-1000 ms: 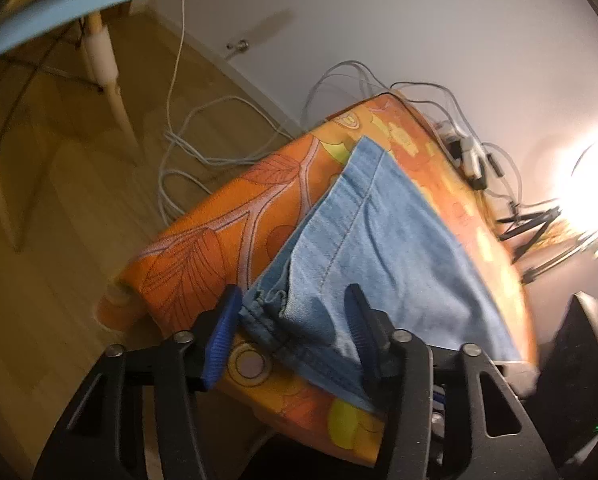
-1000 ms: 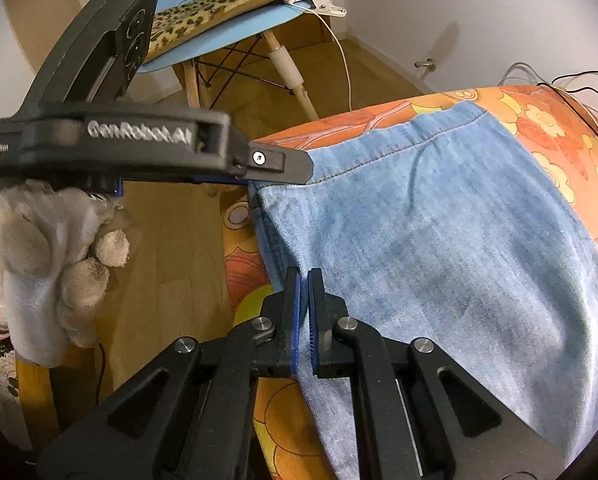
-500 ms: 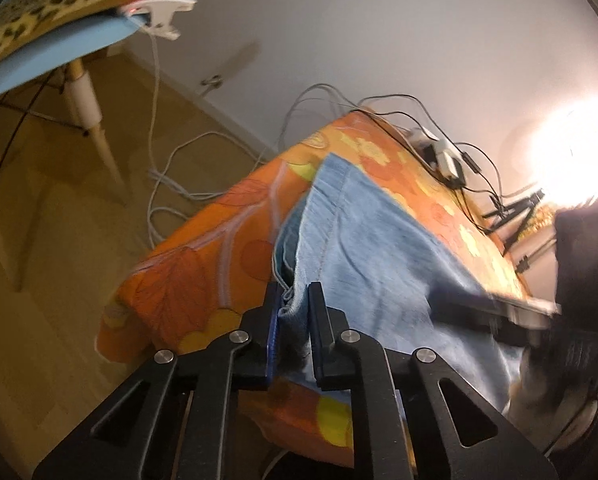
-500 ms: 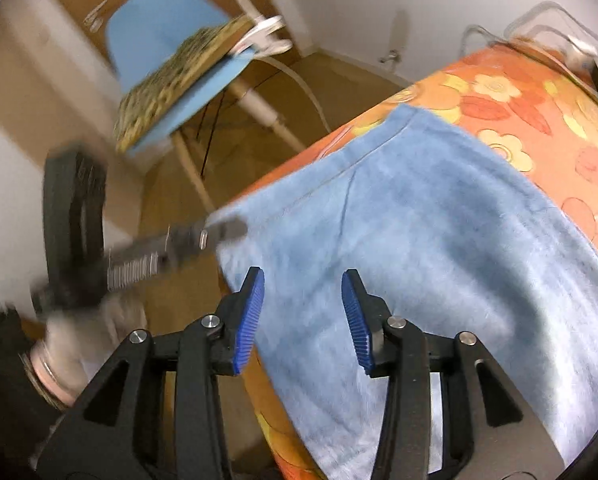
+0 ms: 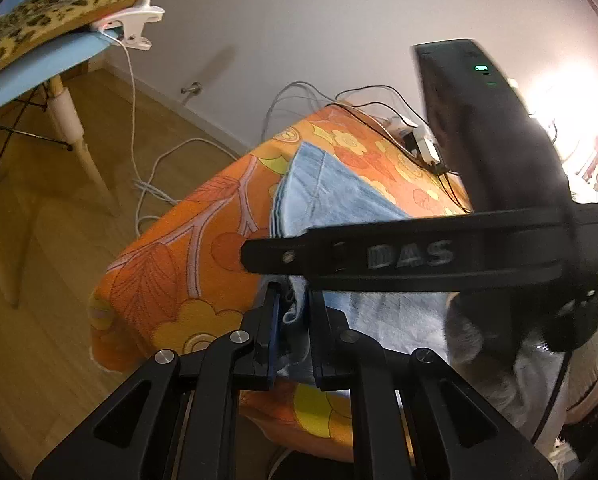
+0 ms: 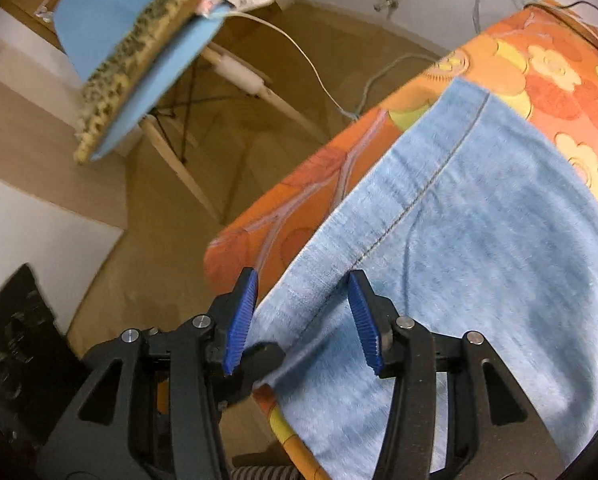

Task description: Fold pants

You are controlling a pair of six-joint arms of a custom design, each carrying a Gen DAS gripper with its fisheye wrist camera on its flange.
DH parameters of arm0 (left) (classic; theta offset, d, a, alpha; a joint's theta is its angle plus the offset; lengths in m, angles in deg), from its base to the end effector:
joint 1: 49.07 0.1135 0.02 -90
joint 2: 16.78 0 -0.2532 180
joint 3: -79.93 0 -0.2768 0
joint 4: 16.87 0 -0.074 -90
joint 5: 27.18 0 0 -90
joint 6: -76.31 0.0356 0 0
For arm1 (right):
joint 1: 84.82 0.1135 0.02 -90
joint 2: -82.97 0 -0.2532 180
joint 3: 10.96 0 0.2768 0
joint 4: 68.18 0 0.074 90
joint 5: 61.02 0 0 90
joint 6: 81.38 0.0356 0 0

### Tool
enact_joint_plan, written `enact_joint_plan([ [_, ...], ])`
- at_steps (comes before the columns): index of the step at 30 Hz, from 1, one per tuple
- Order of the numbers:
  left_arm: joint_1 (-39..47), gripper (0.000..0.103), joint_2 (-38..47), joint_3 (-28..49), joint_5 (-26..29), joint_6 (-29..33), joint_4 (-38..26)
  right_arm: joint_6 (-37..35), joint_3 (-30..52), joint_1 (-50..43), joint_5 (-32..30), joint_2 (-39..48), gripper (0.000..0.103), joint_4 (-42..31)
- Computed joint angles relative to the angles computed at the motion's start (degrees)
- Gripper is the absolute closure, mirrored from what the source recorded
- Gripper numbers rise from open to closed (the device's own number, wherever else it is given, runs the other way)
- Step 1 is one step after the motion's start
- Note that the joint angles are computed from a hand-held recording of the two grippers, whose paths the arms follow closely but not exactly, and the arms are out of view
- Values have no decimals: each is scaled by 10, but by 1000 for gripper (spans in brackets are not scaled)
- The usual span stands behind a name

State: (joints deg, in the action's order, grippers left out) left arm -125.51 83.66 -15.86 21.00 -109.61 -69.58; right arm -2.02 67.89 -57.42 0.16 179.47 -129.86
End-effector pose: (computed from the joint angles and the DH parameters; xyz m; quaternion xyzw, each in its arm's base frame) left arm 0.1093 -0.3520 0.1913 -0.2197 0.8941 -0.1470 0.3615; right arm 0.2868 0.1680 0.1778 -0.3362 0.9042 0.2583 0.0530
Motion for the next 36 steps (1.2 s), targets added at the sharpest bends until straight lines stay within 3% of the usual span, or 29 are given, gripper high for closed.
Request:
enact_joint_plan([
  [1, 0, 92, 2, 3, -1, 3, -1, 5, 1, 4, 7, 6, 60, 1],
  [3, -1, 92, 3, 4, 2, 16, 7, 5, -7, 7, 17, 5, 78, 12],
  [5, -4, 89, 8, 12, -2, 16, -3, -2, -6, -1, 5, 10, 85, 7],
  [8, -10, 68, 22, 38, -7, 2, -42, -8, -11, -17, -11, 9, 93, 4],
  [16, -26, 57, 26, 33, -3, -21, -51, -13, -21, -49, -50, 3, 95, 2],
  [26, -4, 51, 41, 46, 14, 32, -19, -24, -24, -75, -69, -6, 96, -10],
  [31, -13, 50, 52, 67, 9, 50, -29, -20, -21, -80, -77, -3, 96, -12],
  [36, -8, 45, 84, 118, 9, 70, -82, -21, -18, -82, -84, -4, 96, -18],
])
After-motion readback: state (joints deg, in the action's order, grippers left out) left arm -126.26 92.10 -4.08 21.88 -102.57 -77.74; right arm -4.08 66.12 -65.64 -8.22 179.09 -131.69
